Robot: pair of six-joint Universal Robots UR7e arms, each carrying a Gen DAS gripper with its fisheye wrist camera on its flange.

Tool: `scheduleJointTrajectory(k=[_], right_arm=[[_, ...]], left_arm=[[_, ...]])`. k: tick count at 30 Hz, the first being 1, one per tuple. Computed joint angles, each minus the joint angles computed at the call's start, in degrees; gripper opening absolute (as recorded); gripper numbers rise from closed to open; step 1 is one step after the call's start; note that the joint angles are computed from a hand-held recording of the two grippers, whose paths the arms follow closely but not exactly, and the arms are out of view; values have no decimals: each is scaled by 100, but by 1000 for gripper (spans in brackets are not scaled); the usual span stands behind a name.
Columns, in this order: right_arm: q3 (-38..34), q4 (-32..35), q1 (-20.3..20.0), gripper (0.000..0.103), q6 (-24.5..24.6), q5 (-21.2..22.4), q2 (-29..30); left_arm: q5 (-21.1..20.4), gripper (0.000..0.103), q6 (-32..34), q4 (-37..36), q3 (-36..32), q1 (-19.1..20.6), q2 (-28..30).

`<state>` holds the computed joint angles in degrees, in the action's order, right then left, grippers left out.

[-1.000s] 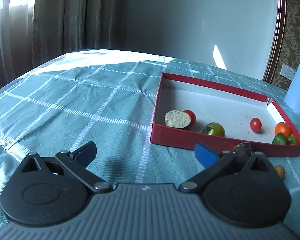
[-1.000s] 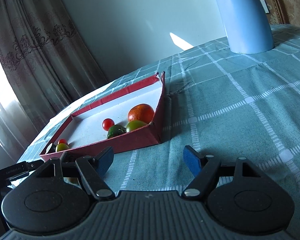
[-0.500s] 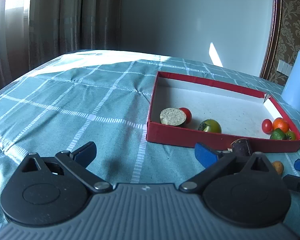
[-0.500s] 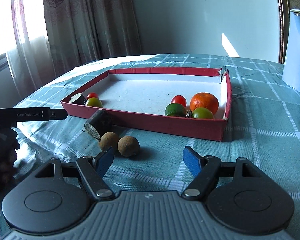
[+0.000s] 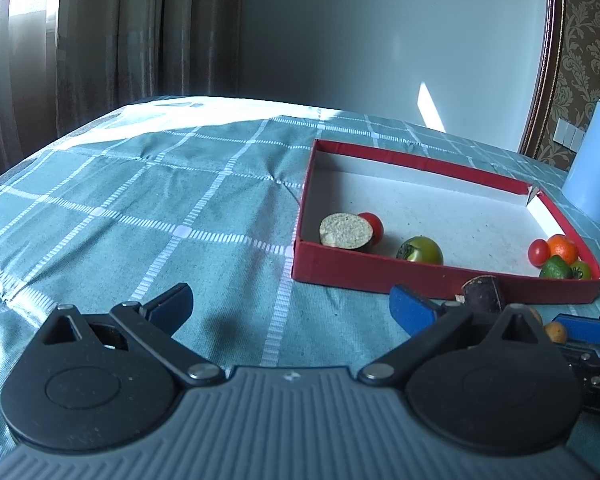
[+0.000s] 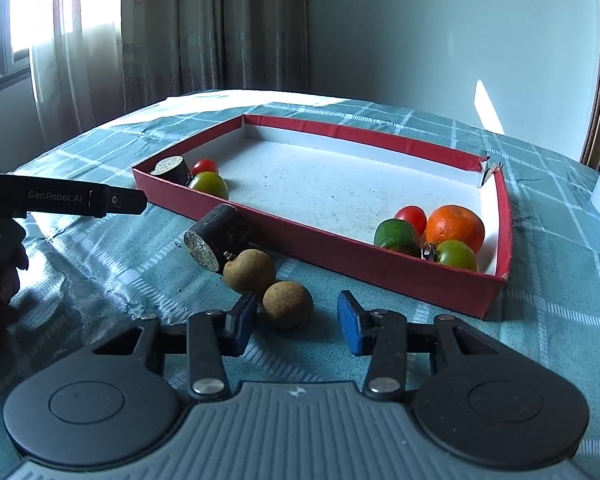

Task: Organize fruits
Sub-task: 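Reach the right gripper to the round brown fruit and grasp it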

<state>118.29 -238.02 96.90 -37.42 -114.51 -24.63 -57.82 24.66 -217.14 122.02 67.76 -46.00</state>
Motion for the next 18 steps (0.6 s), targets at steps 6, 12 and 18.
scheduleJointTrajectory(k=[6,12,18], right_arm=[[78,-137,-14,25,136,134,11],[155,-775,5,25,267,329,73],[-70,-1009,76,25,327,375,41]], left_arm=[[14,103,-14,-18,12,-11,4],[18,103,-7,-26,7,-8,8],[50,103,-28,12,6,-15,-2]])
